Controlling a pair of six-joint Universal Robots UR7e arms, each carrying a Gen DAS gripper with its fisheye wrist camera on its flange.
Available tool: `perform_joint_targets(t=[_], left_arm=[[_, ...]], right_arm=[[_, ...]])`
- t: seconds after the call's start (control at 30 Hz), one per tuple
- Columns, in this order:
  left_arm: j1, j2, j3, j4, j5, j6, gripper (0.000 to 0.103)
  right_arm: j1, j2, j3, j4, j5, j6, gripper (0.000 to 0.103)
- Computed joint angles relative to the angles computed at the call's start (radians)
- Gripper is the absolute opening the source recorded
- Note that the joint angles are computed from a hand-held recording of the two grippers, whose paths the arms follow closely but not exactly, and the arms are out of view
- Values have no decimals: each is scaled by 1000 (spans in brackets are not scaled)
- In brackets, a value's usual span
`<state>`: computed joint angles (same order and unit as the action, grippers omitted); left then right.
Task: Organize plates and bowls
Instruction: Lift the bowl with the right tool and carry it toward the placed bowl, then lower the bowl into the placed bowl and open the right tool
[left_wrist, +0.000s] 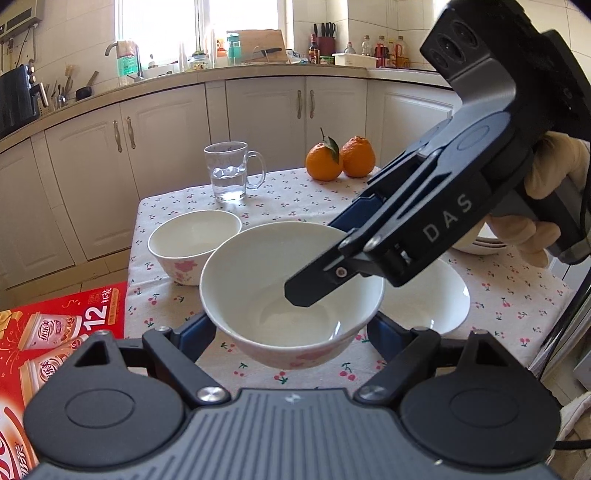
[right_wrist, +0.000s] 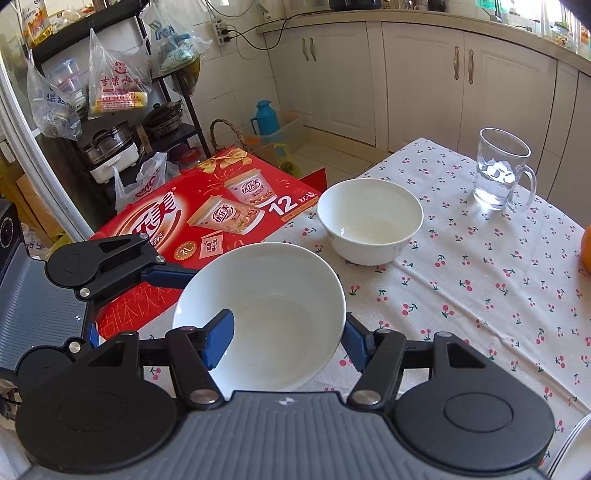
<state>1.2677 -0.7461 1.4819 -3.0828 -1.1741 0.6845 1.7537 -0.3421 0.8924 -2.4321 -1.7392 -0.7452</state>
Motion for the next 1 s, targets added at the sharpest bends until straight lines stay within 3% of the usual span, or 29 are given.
perform_joint_targets(t=[0.57, 1.0], left_arm=[[-39, 22, 15, 47, -65, 10, 88], [-49, 71, -37, 104, -77, 10, 88]], right_arm=[[-37, -186, 295, -208, -15, 11, 68], [-71, -232, 356, -264, -29, 28, 68]])
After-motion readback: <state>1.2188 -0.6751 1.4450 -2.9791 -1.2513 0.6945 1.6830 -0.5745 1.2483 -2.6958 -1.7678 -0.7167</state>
